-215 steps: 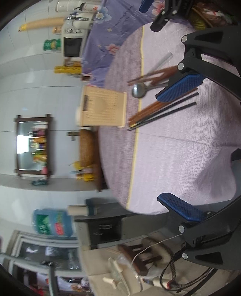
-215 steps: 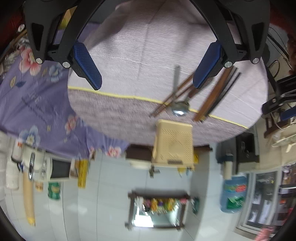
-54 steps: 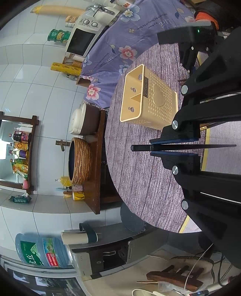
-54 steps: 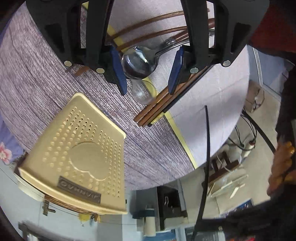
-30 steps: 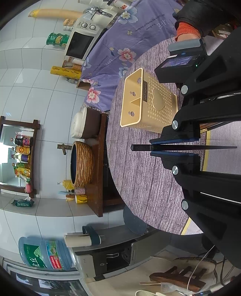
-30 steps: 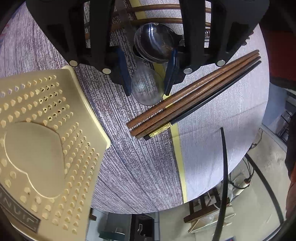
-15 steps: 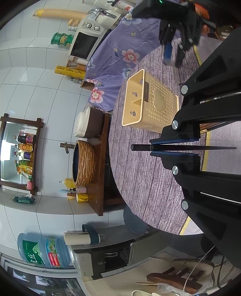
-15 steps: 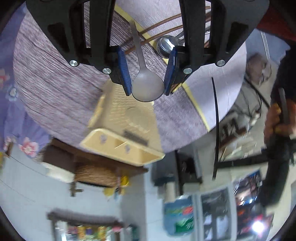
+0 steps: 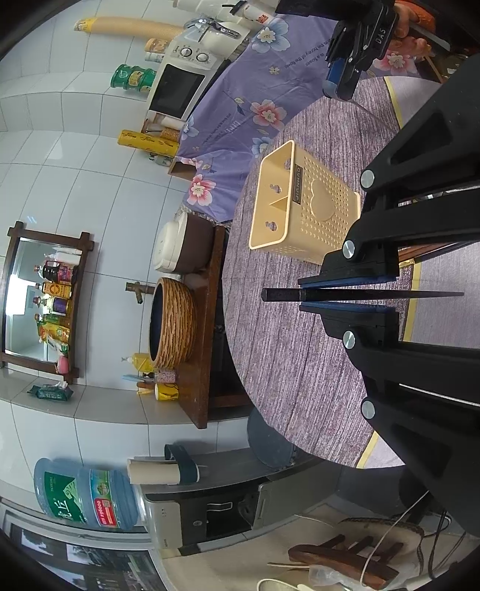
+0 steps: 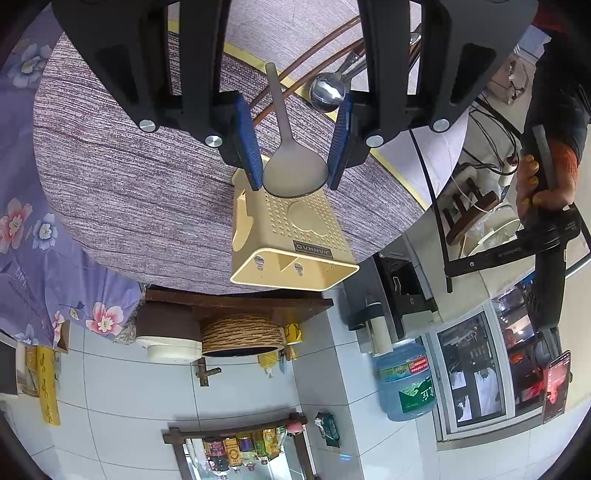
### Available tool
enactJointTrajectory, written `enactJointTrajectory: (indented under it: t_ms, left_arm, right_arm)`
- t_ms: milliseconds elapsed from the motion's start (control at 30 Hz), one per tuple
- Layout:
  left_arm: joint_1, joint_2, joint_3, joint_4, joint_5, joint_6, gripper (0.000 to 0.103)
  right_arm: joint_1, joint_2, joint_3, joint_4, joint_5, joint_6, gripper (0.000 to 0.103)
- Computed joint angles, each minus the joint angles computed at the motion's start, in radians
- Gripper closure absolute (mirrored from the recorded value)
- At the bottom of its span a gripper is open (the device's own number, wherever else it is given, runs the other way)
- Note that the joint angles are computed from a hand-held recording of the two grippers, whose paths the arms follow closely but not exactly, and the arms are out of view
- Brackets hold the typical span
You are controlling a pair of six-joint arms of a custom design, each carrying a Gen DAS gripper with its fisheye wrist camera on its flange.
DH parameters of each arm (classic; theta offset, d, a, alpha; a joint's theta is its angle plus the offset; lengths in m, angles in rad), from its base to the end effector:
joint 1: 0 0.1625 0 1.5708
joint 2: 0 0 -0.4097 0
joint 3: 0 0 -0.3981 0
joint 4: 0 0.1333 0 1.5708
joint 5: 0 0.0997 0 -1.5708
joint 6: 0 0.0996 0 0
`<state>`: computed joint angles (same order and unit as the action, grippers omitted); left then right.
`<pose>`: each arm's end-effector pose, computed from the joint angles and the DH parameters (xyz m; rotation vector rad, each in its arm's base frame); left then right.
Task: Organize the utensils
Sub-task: 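Carry the chopstick in the left tool and spoon in the right tool over the holder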
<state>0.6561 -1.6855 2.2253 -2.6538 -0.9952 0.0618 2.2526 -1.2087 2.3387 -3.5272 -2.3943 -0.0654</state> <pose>-0.2209 -0.4067 0.3449 1.0561 2.4566 -1.0020 0.3192 -0.2977 0.2131 0.4294 -2.3019 1.2655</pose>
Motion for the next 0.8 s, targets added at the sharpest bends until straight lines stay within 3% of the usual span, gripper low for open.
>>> enactJointTrajectory:
  t_ms: [233, 333, 433, 600, 667, 800]
  left_arm:
    - [-0.013, 0.011, -0.045, -0.027, -0.001, 0.022, 0.094]
    - [-0.036, 0.033, -0.108, -0.038, -0.013, 0.036, 0.094]
    - [-0.059, 0.073, -0.191, -0.053, -0.039, 0.041, 0.094]
    - [-0.079, 0.164, -0.309, -0.083, -0.093, 0.019, 0.094]
    - [-0.089, 0.208, -0.325, -0.126, -0.077, 0.037, 0.094]
    - [-0.068, 0.272, -0.327, -0.144, -0.087, 0.020, 0.094]
  right_arm:
    - [0.030, 0.004, -0.069, -0.010, 0.005, -0.023, 0.066]
    - [0.056, 0.010, -0.146, -0.030, 0.000, -0.085, 0.066]
    - [0.080, 0.060, -0.266, -0.082, -0.048, -0.203, 0.067]
    - [0.064, 0.128, -0.422, -0.103, -0.055, -0.291, 0.066]
    - [0.050, 0.162, -0.466, -0.112, -0.071, -0.323, 0.066]
    - [0.012, 0.204, -0.482, -0.133, -0.093, -0.317, 0.066]
